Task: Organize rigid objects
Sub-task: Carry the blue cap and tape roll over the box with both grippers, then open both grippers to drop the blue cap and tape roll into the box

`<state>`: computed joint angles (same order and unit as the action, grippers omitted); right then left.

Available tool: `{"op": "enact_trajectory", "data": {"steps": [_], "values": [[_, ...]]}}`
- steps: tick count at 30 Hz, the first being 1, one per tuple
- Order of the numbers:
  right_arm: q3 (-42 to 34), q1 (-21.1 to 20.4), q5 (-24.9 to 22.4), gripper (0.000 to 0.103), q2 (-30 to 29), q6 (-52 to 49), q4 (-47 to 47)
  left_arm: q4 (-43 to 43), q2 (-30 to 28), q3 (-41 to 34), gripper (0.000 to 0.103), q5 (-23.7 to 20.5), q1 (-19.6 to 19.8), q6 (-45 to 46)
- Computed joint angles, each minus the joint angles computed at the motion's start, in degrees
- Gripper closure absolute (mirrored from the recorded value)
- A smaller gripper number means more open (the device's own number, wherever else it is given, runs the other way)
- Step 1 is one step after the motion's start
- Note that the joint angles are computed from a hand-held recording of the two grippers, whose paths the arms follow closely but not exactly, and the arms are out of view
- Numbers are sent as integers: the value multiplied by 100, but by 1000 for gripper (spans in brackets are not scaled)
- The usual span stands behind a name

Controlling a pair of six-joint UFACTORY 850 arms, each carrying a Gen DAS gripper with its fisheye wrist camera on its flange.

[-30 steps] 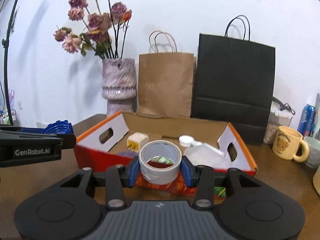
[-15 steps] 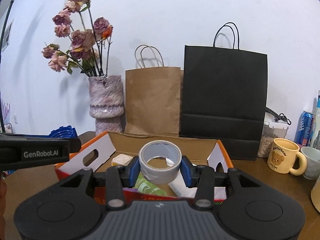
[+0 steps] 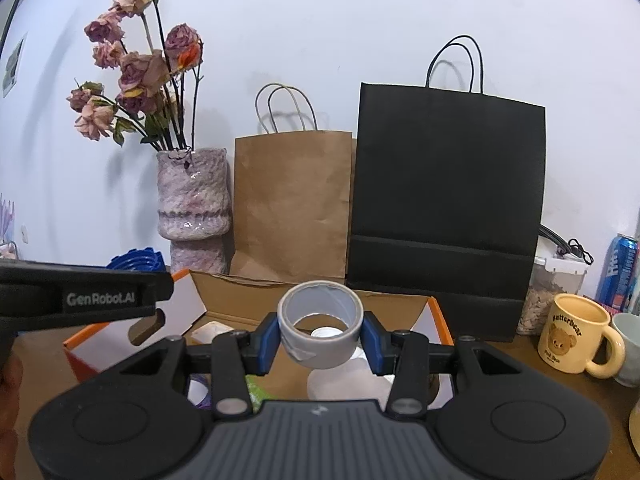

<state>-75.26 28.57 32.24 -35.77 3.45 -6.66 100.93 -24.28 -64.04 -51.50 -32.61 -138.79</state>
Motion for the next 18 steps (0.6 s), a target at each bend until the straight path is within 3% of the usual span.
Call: {"op": "enact_trajectory", "data": {"steps": [18], "values": [[-1025, -40, -552, 61, -715, 185, -357, 59, -563, -586, 49, 185, 419, 509]]}}
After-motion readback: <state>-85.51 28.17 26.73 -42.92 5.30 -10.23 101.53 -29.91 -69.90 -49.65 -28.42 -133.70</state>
